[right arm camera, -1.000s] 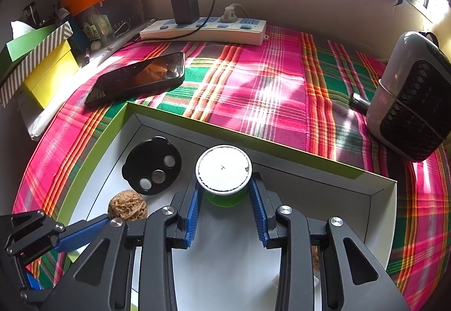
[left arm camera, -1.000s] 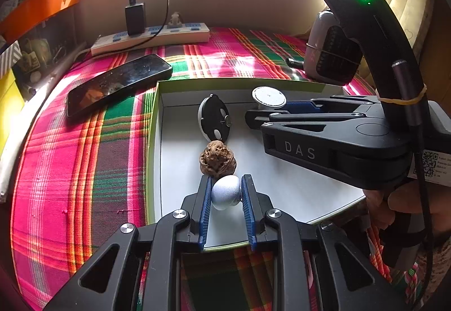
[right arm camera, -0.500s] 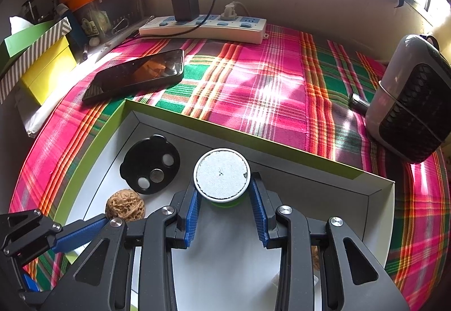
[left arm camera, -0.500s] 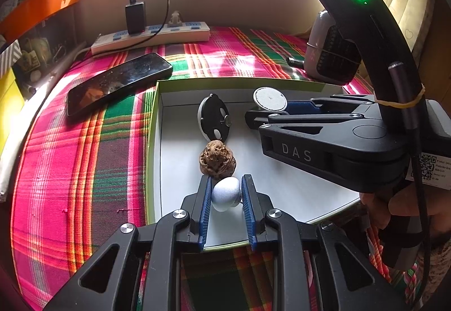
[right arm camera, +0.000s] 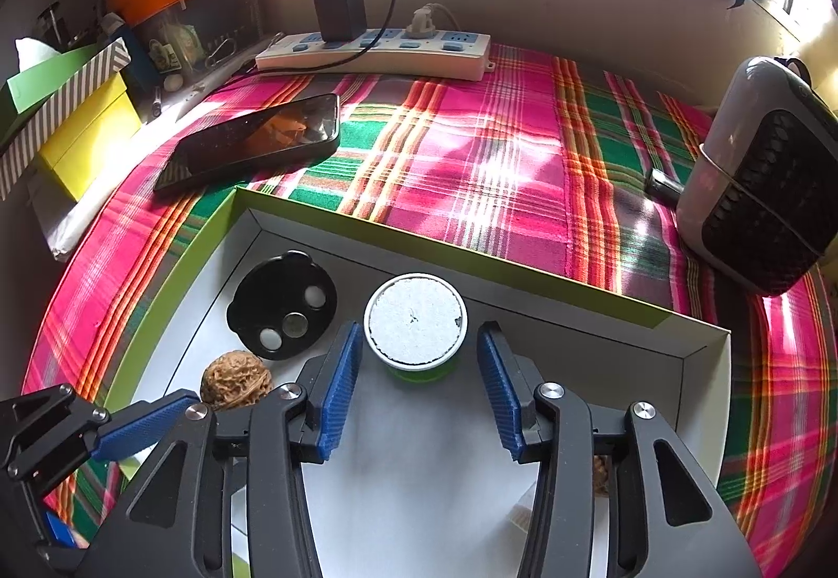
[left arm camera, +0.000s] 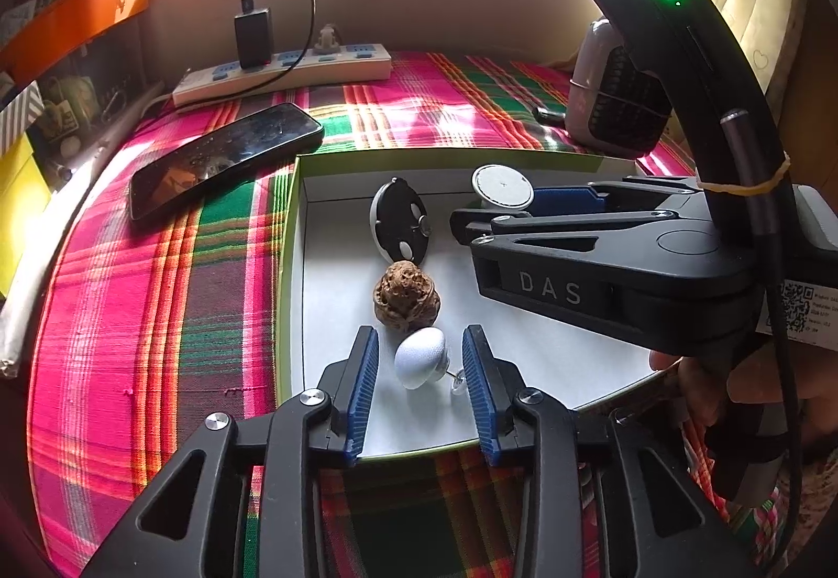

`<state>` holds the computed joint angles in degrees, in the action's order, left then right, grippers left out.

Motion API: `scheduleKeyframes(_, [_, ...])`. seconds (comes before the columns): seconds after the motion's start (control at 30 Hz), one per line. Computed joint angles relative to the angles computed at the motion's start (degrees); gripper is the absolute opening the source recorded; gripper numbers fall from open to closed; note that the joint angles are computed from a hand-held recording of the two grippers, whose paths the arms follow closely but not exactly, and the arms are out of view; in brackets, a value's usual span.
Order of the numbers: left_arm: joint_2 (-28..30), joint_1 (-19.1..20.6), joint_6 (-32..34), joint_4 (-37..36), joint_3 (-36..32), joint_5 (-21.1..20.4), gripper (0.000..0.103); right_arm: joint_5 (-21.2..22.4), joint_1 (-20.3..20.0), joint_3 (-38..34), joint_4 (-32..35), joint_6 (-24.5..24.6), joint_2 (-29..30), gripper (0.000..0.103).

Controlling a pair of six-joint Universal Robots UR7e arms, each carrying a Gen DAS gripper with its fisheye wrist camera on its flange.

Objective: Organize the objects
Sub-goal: 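Lower and open the right tool to release the container while the left releases the knob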

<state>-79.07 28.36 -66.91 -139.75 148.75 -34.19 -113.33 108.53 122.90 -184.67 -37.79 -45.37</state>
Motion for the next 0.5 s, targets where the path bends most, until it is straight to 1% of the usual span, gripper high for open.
scheduleKeyframes(0.23, [-0.13, -0.23, -0.76, 1.05, -0.24, -0.01, 0.035, -0.16, 0.30, 0.30, -0.79, 0.16, -0.30, 0.050])
scheduleKeyframes(0.5, [-1.11, -1.92, -4.33, 4.49, -0.26, 0.17, 0.040, 0.63, 0.24, 1.60, -1.55, 0.81, -1.80, 0.050])
